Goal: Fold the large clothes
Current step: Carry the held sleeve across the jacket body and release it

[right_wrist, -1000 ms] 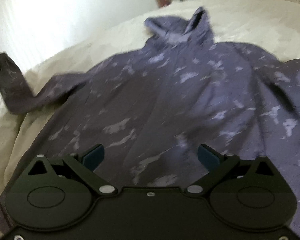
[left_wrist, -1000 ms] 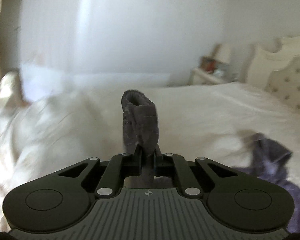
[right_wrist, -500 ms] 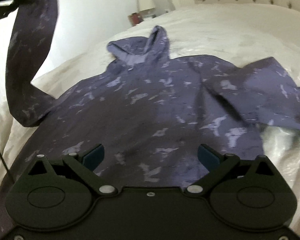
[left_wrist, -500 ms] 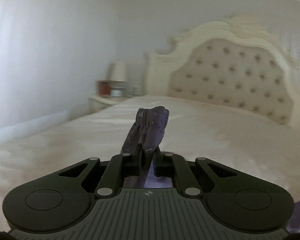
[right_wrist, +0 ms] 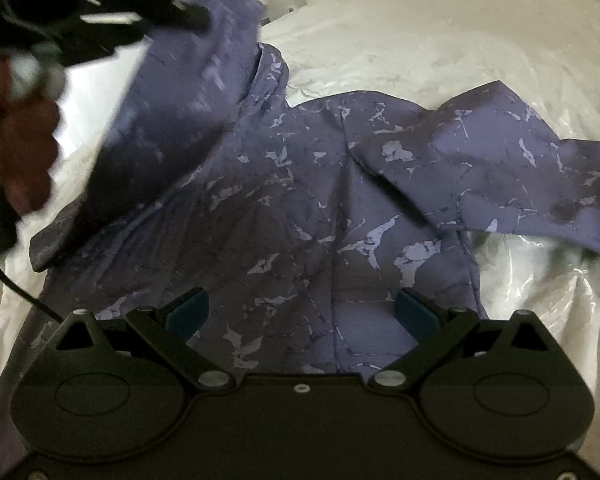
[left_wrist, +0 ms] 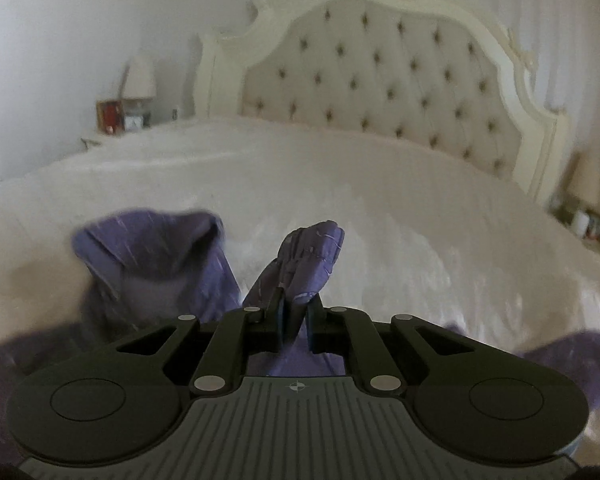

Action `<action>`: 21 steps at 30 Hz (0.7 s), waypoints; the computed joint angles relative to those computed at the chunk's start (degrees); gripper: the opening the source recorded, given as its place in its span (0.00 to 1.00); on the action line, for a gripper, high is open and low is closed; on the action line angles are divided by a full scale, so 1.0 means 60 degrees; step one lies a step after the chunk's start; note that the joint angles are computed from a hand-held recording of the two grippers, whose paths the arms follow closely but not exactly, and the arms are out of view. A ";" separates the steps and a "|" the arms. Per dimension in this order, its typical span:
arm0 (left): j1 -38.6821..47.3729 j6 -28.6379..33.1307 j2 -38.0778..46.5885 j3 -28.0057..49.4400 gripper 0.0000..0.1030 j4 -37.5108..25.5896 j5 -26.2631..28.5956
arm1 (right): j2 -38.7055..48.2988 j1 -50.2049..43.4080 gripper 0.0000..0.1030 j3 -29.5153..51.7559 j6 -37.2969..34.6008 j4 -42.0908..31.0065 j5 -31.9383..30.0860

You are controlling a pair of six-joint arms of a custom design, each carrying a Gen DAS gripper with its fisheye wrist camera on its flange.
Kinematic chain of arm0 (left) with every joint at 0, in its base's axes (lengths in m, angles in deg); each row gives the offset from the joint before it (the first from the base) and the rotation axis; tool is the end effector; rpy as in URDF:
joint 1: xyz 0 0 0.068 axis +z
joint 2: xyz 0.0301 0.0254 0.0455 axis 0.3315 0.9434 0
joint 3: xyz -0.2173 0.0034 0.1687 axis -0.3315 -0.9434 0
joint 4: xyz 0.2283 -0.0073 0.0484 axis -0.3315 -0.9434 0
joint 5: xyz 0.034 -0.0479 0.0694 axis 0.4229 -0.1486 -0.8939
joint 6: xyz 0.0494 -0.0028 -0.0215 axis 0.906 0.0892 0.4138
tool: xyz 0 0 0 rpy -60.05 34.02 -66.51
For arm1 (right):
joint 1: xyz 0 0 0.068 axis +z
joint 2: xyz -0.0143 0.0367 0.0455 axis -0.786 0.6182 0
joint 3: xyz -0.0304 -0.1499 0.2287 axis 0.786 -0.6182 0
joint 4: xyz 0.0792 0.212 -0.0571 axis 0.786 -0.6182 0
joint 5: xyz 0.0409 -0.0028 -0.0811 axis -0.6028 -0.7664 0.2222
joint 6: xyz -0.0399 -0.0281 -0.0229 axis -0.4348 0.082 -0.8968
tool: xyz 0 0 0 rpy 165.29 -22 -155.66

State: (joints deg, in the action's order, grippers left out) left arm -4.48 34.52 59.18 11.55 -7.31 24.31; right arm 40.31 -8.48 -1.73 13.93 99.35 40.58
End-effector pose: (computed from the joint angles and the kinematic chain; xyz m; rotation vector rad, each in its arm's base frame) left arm 0.3090 -0.1377 0.1967 0.3298 2.0578 -0.3570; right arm 0.1973 0.1716 0.1125 0.1128 2.3483 0.3821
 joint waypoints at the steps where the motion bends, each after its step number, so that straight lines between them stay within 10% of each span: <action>1: -0.0021 0.0064 0.0021 -0.0136 0.10 -0.0006 0.0025 | 0.0018 -0.0008 0.97 0.0061 -0.0028 -0.0081 -0.0015; 5: -0.0139 0.0277 0.0119 -0.0017 0.15 -0.0888 0.0058 | 0.0152 -0.0003 0.97 0.0303 -0.0081 -0.0377 -0.0061; 7: -0.0140 0.0306 0.0324 0.0388 0.38 -0.1565 0.0290 | 0.0218 -0.0013 0.97 0.0437 -0.0126 -0.0541 -0.0086; 15: 0.0564 0.0710 -0.0760 -0.0609 0.74 -0.2133 0.1882 | 0.0575 0.0126 0.99 0.0378 -0.0370 -0.0268 -0.0030; 21: 0.1213 0.1775 -0.2470 -0.2109 0.74 -0.2172 0.1379 | 0.1121 0.0466 1.00 0.0546 -0.0611 -0.0248 0.0383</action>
State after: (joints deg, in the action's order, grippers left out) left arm 2.80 45.17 44.36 -1.11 -20.34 32.58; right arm 47.03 -5.68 1.54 10.26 97.86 42.87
